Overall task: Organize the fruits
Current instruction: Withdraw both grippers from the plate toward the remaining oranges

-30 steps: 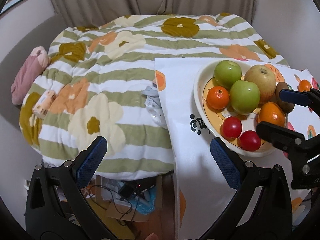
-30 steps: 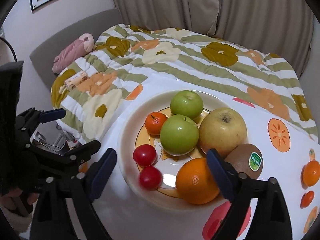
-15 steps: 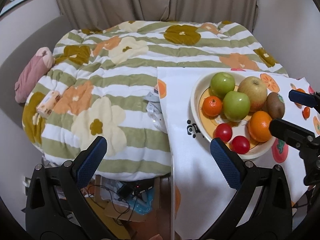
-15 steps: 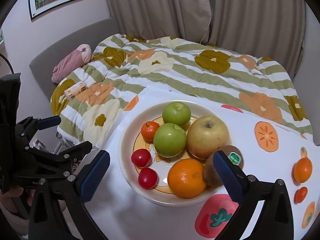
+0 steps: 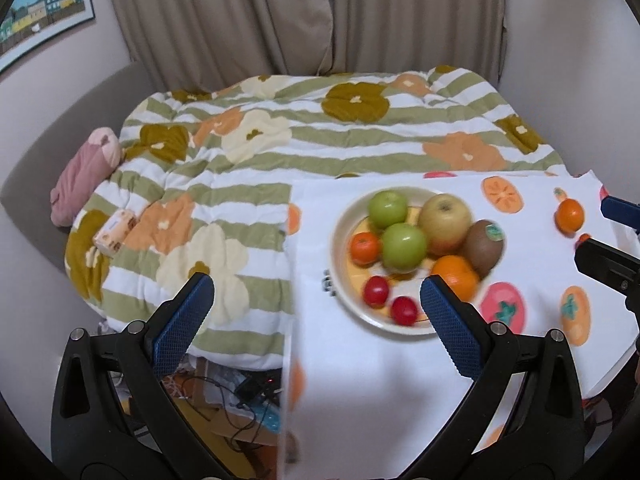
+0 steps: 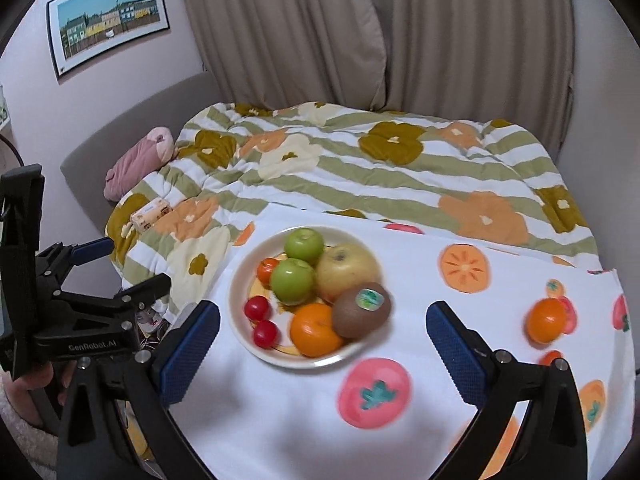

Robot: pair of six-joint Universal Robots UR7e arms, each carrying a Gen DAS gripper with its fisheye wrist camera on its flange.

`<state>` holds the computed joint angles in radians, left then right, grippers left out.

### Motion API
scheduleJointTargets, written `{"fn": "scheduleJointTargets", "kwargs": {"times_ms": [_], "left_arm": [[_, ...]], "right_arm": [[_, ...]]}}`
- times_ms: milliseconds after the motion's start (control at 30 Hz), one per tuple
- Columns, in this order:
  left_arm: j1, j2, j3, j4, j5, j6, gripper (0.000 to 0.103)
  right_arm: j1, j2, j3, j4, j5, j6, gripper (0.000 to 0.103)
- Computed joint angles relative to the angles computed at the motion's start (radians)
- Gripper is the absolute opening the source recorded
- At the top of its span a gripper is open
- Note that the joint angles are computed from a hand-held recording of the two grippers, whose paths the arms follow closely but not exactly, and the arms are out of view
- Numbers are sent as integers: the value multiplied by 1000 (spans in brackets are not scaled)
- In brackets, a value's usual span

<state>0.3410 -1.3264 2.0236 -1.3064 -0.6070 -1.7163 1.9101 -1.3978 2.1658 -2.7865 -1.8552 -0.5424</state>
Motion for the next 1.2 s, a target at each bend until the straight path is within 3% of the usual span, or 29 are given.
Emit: {"fn": "scheduleJointTargets", "kwargs": {"times_ms": [267,533,833,1200], "left_arm": [[-2,156,-79,-199,33,136,103],[47,319,-144,-537,46,433,103],[144,508,-250,-912,-9,876,103],[247,702,-429,-1072,-135,1183,103]], "right_arm": [[-97,-143,2,39,-15,-74,103],[-222,-214,-31,78,14,-146,103],[-347,-189,-83,79,13,-193,103],[-442,-119,-112,68,-10,-190,103]]}}
